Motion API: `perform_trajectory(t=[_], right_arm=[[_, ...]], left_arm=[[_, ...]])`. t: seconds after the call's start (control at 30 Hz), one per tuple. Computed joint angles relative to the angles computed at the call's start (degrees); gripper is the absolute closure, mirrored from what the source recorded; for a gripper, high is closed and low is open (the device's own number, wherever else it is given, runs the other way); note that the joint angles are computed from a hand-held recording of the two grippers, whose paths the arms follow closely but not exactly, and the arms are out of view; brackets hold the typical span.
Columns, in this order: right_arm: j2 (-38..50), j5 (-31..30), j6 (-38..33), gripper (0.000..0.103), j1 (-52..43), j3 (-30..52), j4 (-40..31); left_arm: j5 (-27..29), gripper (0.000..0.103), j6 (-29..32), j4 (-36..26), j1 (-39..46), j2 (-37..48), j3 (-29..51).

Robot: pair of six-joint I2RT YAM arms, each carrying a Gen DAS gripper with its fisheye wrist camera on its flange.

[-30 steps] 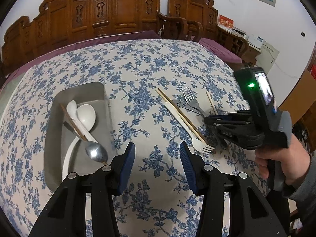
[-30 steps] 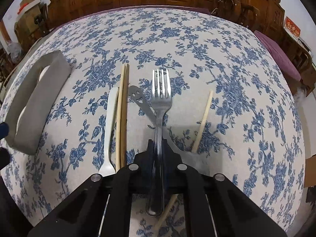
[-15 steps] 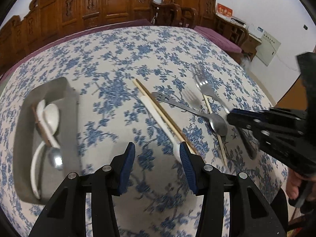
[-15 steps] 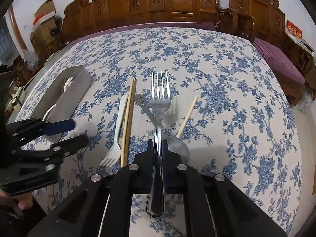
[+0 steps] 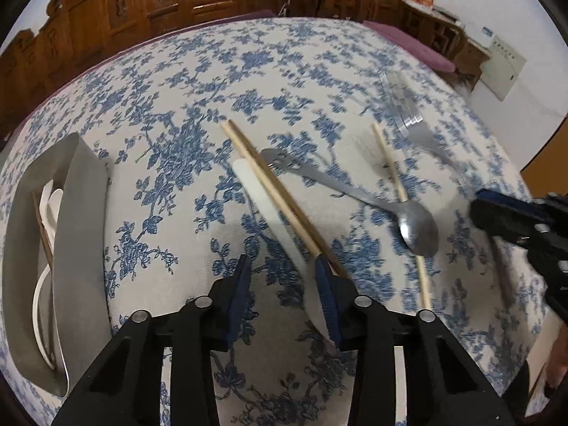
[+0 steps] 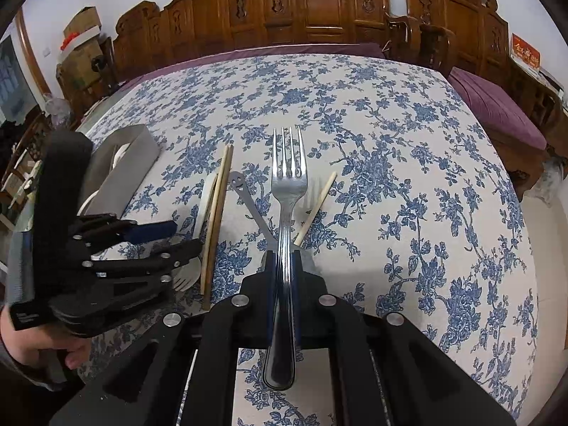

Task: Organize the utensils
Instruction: 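Grasp the white plastic fork with the left tool while the right tool holds the metal fork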

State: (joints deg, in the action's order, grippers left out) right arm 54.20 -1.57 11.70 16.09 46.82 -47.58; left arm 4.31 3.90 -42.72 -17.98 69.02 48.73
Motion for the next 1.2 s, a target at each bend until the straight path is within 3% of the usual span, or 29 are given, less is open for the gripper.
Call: perform_trajectory(t=[0.43, 0.57, 0.63, 1.2], right_arm=[[-0.44, 0.34, 0.54, 0.093, 1.25, 0.91, -0.64], [-0.34, 0.28, 0.51, 0.093, 1.16, 0.83, -0.55], [-0.36, 0.07, 0.40, 0.093, 1.08, 0.72, -0.55], [1.18, 3.34, 3.99, 0.093, 7.57, 3.31, -0.70]], left_arm=[[-2.10, 0.073, -1.64, -1.97, 0.39, 3.16, 3.00], [-3.44, 0.084, -2.19, -1.90, -0.46, 3.78, 3.38], [-3.17, 0.095, -1.84, -2.58, 0.02, 4.00, 3.81], [4.55, 0.097, 7.85, -8.84, 11.78, -6.41, 4.32]])
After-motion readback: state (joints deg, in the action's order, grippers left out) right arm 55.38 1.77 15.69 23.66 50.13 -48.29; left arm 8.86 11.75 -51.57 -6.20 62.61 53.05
